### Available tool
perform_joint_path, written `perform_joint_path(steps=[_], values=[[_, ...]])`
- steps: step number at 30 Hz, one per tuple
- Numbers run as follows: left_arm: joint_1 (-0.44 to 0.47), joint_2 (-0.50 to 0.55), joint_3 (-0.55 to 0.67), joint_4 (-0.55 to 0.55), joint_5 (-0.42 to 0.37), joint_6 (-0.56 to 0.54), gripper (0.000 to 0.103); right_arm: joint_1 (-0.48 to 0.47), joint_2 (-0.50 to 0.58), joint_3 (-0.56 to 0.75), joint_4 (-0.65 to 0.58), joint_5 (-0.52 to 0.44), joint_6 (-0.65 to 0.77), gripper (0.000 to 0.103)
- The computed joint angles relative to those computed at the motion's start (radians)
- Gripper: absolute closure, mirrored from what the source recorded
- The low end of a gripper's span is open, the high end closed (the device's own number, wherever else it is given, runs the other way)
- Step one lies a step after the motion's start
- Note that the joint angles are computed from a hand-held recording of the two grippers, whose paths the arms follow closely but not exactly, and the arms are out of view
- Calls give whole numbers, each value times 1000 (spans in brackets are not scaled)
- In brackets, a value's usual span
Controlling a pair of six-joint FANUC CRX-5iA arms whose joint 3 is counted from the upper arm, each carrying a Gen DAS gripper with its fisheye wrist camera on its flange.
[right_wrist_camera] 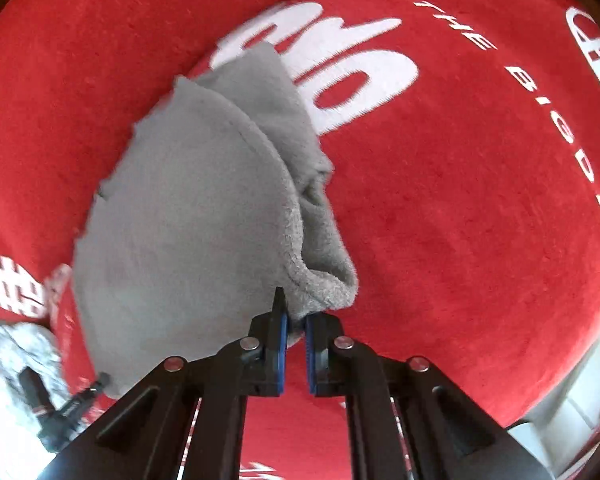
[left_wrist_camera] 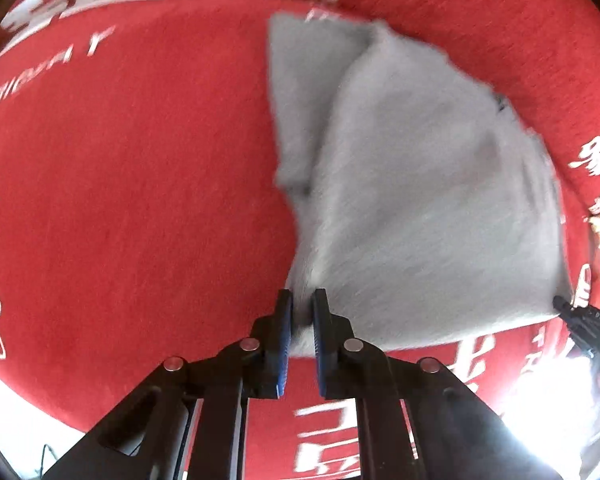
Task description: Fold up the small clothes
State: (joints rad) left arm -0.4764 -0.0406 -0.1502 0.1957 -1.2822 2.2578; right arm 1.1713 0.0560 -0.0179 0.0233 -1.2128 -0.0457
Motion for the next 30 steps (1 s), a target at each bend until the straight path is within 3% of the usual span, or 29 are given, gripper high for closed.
perform_joint_path(steps=[1, 4, 7, 11, 14, 20, 26, 29, 30], values=[[7, -24, -29, 8, 26, -5, 91, -2, -3, -13, -14, 0, 5, 94], [7, -13, -7, 6, 0, -20, 91, 10, 1, 1, 0, -31, 5, 91], [-5, 2, 72, -61, -78, -24, 91, 19, 25, 65, -12, -131, -13, 86], [6, 2, 159, -118, -101, -50, 91, 72, 46, 132, 88, -197, -23, 86], [30, 53, 226, -133, -58, -97, 91, 78, 80, 176, 144, -163, 53, 86], [52, 216, 332, -113, 38, -154, 91, 0, 222, 299, 102, -61, 202, 86], [53, 300, 363, -177, -9, -119, 90, -33, 279, 329, 45, -38, 249, 86], [78, 270, 320, -154, 9, -109, 70, -38, 249, 276, 39, 7, 212, 87], [76, 269, 328, -165, -13, -108, 70, -38, 244, 273, 41, 1, 204, 87]])
